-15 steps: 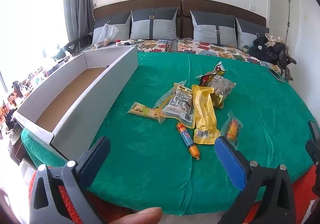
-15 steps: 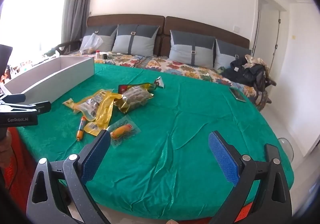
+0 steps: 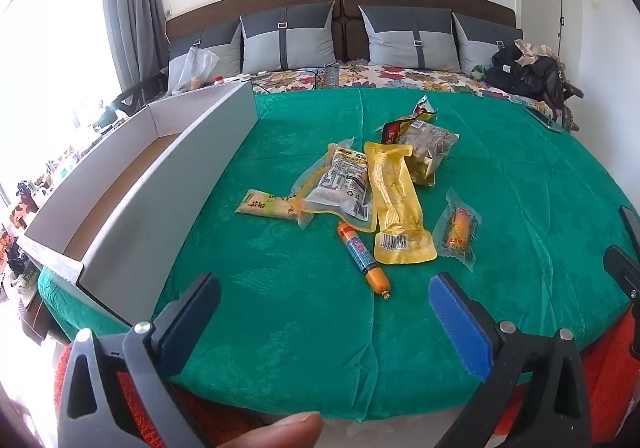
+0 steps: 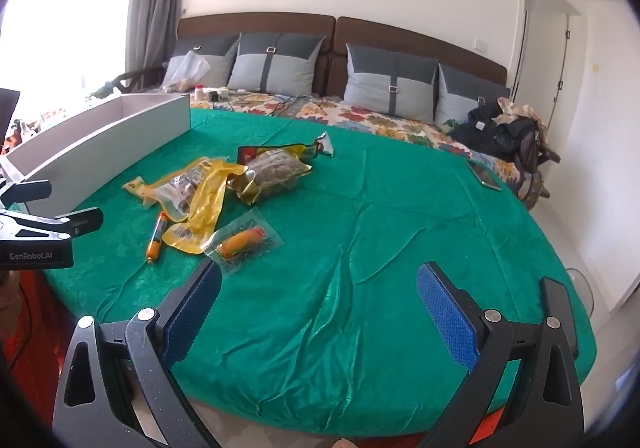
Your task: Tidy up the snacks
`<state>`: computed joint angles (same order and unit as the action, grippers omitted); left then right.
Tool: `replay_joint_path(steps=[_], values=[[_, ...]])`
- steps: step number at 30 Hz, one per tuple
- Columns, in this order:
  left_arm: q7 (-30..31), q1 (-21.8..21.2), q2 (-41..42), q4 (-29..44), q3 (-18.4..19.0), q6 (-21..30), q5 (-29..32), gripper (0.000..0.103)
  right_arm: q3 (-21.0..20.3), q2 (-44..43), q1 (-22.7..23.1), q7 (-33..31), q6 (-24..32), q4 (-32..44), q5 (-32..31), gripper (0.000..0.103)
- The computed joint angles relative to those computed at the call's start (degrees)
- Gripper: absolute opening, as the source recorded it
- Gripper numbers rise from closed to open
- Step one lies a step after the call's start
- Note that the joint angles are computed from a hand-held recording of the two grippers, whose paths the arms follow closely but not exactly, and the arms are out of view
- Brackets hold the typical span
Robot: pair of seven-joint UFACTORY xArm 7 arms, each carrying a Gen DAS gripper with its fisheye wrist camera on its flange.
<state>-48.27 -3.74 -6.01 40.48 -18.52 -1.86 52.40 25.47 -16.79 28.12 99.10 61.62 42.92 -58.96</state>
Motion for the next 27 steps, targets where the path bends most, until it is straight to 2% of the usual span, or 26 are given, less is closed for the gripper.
replay_joint_path(steps=[3, 6, 8, 11, 14, 15, 20, 27], values=[[1.11, -0.66, -0.17, -0.44, 0.17, 0.01, -0.99, 0.103, -0.47, -1.08, -0.22, -0.92, -0.77, -0.61, 0.28, 0.1], [-0.84, 1.27, -0.73, -0.72, -1.41, -0.93, 1.45, 0.103, -0.27, -1.16, -0.56, -1.0, -1.37, -0.84, -0.02, 0.1], [-3.4, 3.88, -0.78, -0.38, -3.76, -1.22, 4.37, 0.103, -0.02, -1.01, -0.64, -1.3, -1.37, -0.7, -0.13, 0.1], [-3.25, 3.63, -0.87, -0.48, -3.56, -1.27, 4.12, 0.103, 0.21, -0.58, -0.68, -1.63, -1.33, -0.4, -0.54, 0.1], [3.23, -0.59, -1.05, -1.59, 0.1, -1.33, -3.31, 0.103, 0.27, -0.34, -0.56, -1.78, -1.29, -0.2, -0.89, 0.1], [4.51, -0.8, -1.2, -1.88, 0.18, -1.51, -4.89, 0.103, 0.26, -0.27, -0.53, -1.78, -1.28, -0.14, -1.03, 0.1], [7.54, 1.87, -1.58, -2.57, -2.45, -2.65, -8.56, 0.103, 0.15, 0.18, -0.34, -1.66, -1.42, 0.12, -1.63, 0.1], [12.77, 2.71, -1.38, -3.01, -4.23, -2.2, -14.84, 0.103, -0.37, 1.13, -0.06, -1.65, -2.31, 0.25, -2.27, 0.1]])
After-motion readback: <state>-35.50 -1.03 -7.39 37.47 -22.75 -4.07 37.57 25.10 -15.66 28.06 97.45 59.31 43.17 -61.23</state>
